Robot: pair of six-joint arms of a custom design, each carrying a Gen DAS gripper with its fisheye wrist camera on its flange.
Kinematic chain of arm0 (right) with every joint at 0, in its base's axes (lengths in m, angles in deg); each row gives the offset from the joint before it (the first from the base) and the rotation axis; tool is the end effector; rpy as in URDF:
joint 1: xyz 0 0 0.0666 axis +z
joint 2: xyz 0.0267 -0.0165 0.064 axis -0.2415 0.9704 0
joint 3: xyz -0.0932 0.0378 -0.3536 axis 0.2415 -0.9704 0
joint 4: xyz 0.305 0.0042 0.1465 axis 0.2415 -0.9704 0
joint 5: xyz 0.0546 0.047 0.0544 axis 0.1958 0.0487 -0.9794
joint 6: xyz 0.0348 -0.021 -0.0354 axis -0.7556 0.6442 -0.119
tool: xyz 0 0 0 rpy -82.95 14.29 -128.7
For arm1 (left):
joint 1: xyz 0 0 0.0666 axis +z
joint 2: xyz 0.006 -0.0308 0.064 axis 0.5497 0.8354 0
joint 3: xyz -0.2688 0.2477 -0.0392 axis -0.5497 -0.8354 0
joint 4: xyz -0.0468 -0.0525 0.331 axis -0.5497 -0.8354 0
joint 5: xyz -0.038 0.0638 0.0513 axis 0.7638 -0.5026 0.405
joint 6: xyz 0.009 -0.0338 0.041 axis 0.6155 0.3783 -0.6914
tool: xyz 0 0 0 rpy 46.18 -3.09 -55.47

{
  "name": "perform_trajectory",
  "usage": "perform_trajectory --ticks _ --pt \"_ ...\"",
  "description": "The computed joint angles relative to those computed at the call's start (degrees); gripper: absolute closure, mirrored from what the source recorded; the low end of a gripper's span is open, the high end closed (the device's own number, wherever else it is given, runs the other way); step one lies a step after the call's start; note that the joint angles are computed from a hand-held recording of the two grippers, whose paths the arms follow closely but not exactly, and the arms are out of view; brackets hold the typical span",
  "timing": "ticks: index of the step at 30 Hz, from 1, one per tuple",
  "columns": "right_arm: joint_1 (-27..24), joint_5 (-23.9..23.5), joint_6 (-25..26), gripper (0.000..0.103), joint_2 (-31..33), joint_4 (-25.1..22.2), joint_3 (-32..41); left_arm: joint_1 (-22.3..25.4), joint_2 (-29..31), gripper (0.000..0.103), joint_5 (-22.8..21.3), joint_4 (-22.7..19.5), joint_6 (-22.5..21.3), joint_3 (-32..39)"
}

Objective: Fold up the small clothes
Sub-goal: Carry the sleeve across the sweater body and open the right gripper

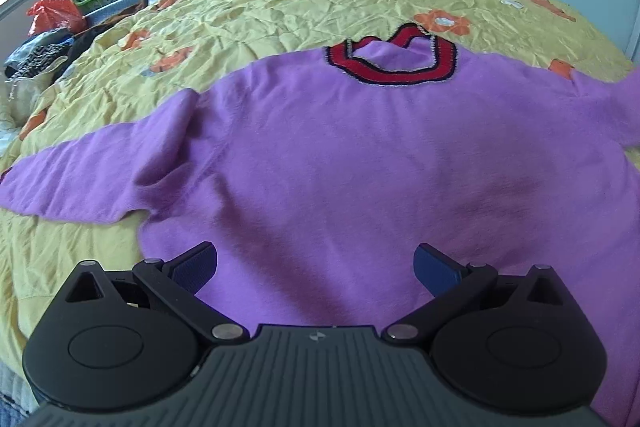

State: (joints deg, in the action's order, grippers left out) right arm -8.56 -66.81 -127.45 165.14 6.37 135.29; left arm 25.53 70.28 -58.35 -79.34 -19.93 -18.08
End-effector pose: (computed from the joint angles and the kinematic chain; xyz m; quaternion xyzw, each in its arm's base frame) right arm 0.4440 0.0496 0.4500 0.1772 0.7540 0.3339 0.5372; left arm 0.2565 -0.0249 0.3894 -0.0642 0.9385 0.0955 0.3256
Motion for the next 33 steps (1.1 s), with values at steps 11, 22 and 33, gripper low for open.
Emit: perform_trajectory --ticks 11,22,33 --pt "24.29 -2.05 6.75 0.100 9.69 -6.60 17.52 8.57 -6.98 0.000 3.07 -2.95 -3.63 -2.03" --pt "40.54 -5.49 3.47 0.100 35.03 -17.44 41.17 22.80 -9.83 0.000 10.40 -4.27 -8.10 -3.28" --pt "46.50 -2.69 14.48 0.066 42.24 -28.69 45.45 25.02 -7.18 0.000 14.95 -4.37 -6.90 -1.54"
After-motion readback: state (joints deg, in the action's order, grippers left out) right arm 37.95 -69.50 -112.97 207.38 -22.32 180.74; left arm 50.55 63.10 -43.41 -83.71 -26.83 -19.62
